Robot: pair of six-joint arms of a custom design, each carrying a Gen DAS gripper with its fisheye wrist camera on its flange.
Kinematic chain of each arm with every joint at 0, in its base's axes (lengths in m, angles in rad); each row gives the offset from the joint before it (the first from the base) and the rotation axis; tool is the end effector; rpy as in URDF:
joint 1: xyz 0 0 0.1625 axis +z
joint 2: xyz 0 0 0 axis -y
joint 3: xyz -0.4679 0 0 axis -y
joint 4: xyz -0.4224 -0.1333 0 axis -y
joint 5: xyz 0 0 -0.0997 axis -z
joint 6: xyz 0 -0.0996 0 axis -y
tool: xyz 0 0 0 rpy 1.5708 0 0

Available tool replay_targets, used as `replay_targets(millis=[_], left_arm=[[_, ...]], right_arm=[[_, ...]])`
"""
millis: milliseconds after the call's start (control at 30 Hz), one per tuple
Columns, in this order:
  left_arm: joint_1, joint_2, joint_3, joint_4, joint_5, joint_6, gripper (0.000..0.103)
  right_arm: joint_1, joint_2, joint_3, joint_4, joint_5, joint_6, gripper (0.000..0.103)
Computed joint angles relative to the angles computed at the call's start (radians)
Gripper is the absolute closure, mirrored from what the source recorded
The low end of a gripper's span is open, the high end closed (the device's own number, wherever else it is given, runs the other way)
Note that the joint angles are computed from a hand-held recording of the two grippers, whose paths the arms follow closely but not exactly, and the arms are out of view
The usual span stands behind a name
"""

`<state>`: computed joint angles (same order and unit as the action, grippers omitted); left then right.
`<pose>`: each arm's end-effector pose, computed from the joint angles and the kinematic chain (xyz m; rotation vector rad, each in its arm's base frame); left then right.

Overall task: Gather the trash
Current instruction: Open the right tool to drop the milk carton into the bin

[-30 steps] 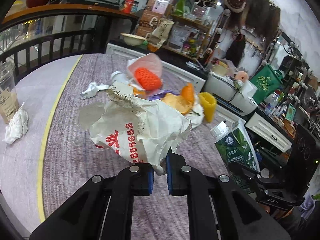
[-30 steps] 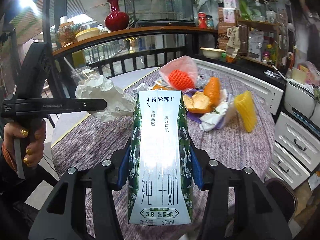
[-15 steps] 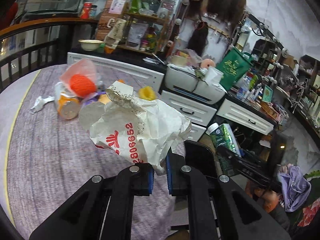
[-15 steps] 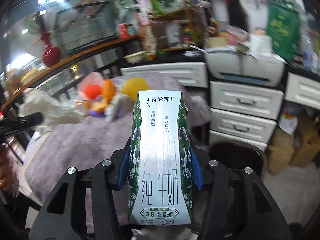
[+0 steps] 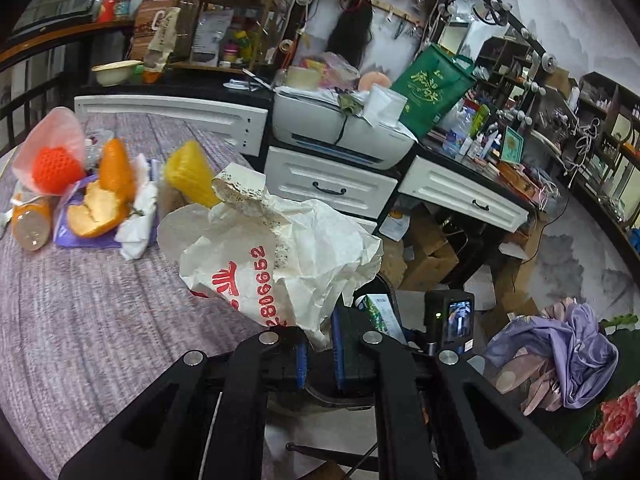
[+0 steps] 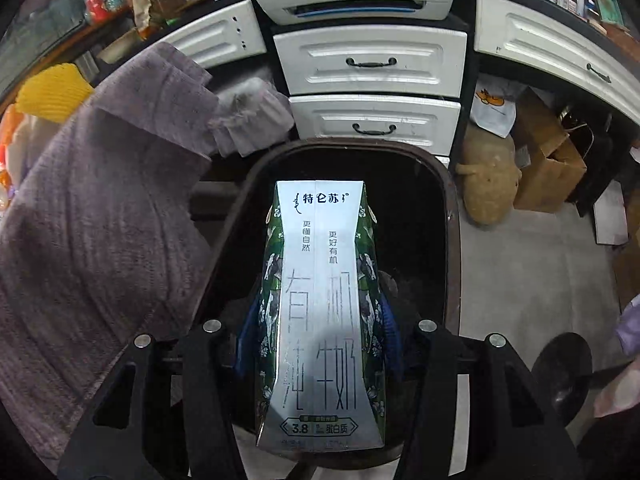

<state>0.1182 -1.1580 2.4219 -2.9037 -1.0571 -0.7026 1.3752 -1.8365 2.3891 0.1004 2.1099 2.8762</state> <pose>-0.3963 -0.2306 0.1088 1.0280 2.6827 -0.7116 0.0332 -0.2553 0.2611 -0.2295 -2.2696 0.9445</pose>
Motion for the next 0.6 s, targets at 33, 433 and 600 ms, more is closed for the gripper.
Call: replay_targets(millis=[33, 433, 600], left_arm=[[0.003, 0.014, -0.007, -0.001, -0.002, 0.007, 0.093], [0.031, 0.173, -0.088, -0.001, -0.065, 0.084, 0.093], [0.032, 0.252, -0.137, 0.002, -0.113, 0.127, 0.093]], right_arm=[[-0.005, 0.004, 0.004, -0.011, 0.003, 0.000, 0.046], [-0.055, -0.178, 0.077, -0.069, -0.007, -0.055, 0.026], [-0.065, -0.385, 0.135, -0.055, -0.014, -0.076, 0.024]])
